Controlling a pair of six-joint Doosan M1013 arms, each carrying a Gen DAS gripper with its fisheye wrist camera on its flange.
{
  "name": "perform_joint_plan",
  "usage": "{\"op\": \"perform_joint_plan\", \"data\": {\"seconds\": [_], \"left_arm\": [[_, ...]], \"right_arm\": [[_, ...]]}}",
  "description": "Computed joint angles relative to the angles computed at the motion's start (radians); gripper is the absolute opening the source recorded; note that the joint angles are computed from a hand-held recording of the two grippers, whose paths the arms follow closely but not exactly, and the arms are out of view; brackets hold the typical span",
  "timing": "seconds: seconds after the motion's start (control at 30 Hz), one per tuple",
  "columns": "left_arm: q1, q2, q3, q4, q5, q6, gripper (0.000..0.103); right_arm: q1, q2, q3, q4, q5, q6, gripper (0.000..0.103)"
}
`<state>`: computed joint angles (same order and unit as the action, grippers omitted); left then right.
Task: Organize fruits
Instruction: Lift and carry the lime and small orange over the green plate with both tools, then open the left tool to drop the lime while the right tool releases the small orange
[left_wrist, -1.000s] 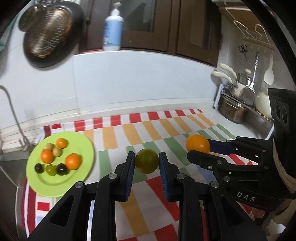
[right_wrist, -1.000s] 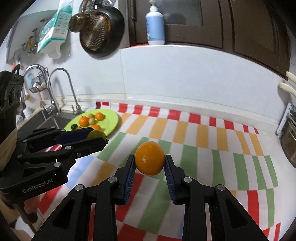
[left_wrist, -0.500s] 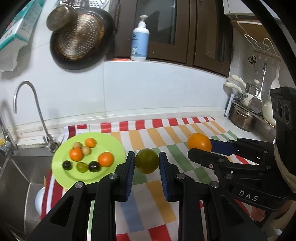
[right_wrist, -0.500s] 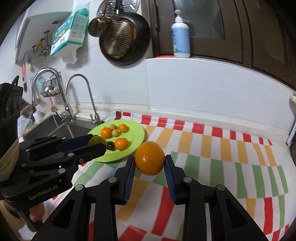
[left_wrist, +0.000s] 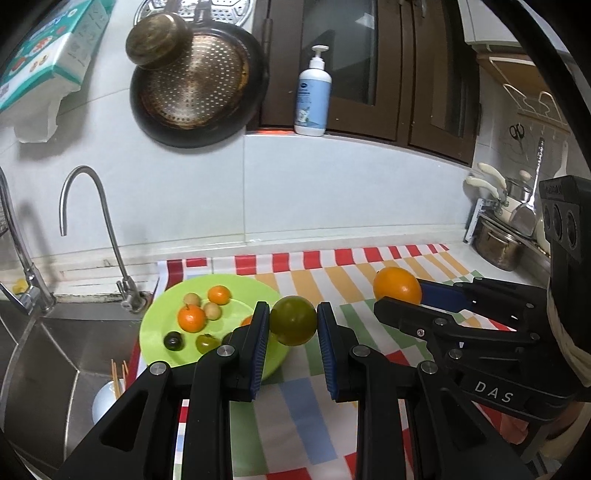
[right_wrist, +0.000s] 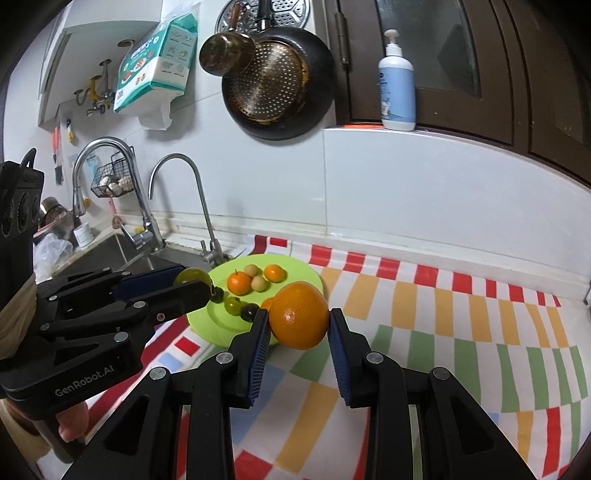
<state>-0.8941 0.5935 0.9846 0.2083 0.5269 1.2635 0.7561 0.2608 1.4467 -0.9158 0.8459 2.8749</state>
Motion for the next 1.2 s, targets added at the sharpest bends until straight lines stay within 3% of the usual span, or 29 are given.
{"op": "perform_joint_plan", "data": {"seconds": [0.5,1.2], "left_arm": [[0.034,0.06,-0.086,0.027,0.052,-0.021,0.026],[0.072,0.207,-0.277,-0.035,0.212,-0.01,0.026]], "right_arm": [[-0.062,0.072,-0.093,0.094,-0.08,-0.159,0.033],[-0.173,0.187,-0.182,0.393,-0.165,-0.444,0.033]]}}
